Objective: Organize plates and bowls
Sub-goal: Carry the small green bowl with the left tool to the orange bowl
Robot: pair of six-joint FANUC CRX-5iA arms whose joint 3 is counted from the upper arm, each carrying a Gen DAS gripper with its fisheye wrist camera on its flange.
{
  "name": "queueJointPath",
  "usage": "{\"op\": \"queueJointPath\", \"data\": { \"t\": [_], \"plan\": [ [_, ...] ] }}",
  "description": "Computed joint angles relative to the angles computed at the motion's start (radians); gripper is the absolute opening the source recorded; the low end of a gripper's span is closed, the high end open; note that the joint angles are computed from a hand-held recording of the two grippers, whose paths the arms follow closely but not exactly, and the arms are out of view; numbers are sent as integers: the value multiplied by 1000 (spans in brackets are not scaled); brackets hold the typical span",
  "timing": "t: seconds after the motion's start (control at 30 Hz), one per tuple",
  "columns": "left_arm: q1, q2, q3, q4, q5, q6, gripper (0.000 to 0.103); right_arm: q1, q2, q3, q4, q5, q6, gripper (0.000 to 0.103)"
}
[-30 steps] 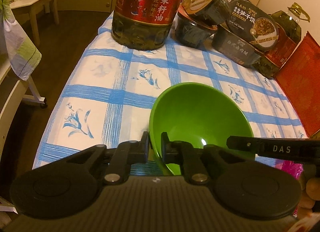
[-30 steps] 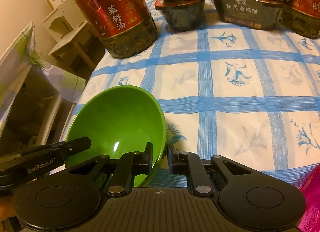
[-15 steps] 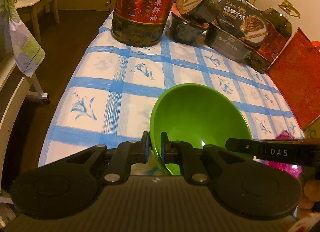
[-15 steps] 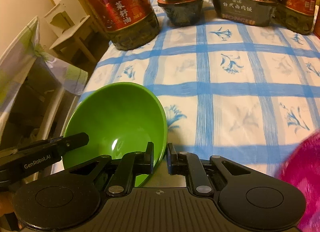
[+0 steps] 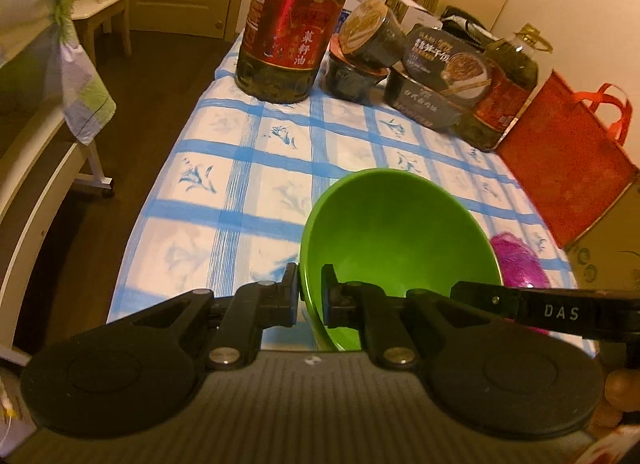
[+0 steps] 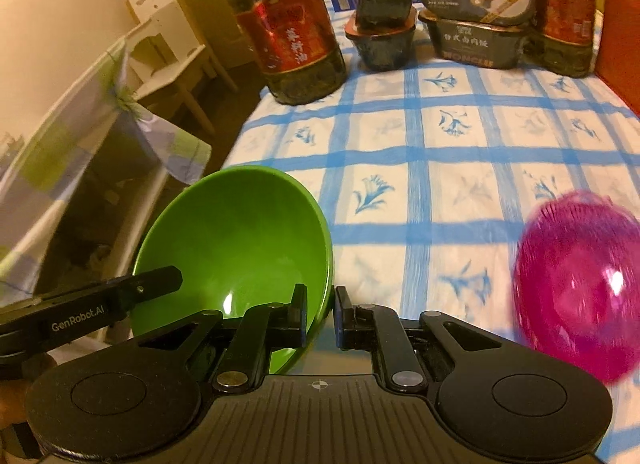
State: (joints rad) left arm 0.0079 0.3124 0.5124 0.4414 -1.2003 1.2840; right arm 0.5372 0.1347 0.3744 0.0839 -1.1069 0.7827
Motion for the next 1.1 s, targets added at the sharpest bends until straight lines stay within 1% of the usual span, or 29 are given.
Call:
{"op": "queueJointPath", "data": {
  "t": [0.27,0.4,0.57,0.67,0.77,0.87,1.1],
  "plan": [
    [46,-208,-231,53,16,-43,9,154,-198,-219,142,29,-198,13],
    [66,-306,-335,76,4,-64,9,224,-290,-318,207,29,-312,13],
    [81,-431,-460,86,16,-83,9,328,-386,-417,296,2,-433,13],
    [97,-489,-519,103,-5,-83,9,387,-438,-464,330,-31,-489,13],
    [107,-529,-561,122,-30,-86,9,440,-492,-513,370,-55,-547,13],
    [98,-554,-578,126,-48,-80,9,480,-541,-551,398,-86,-584,13],
    [15,-594,-594,85,-43,-44,9,571,-636,-621,458,-185,-673,13]
  ]
}}
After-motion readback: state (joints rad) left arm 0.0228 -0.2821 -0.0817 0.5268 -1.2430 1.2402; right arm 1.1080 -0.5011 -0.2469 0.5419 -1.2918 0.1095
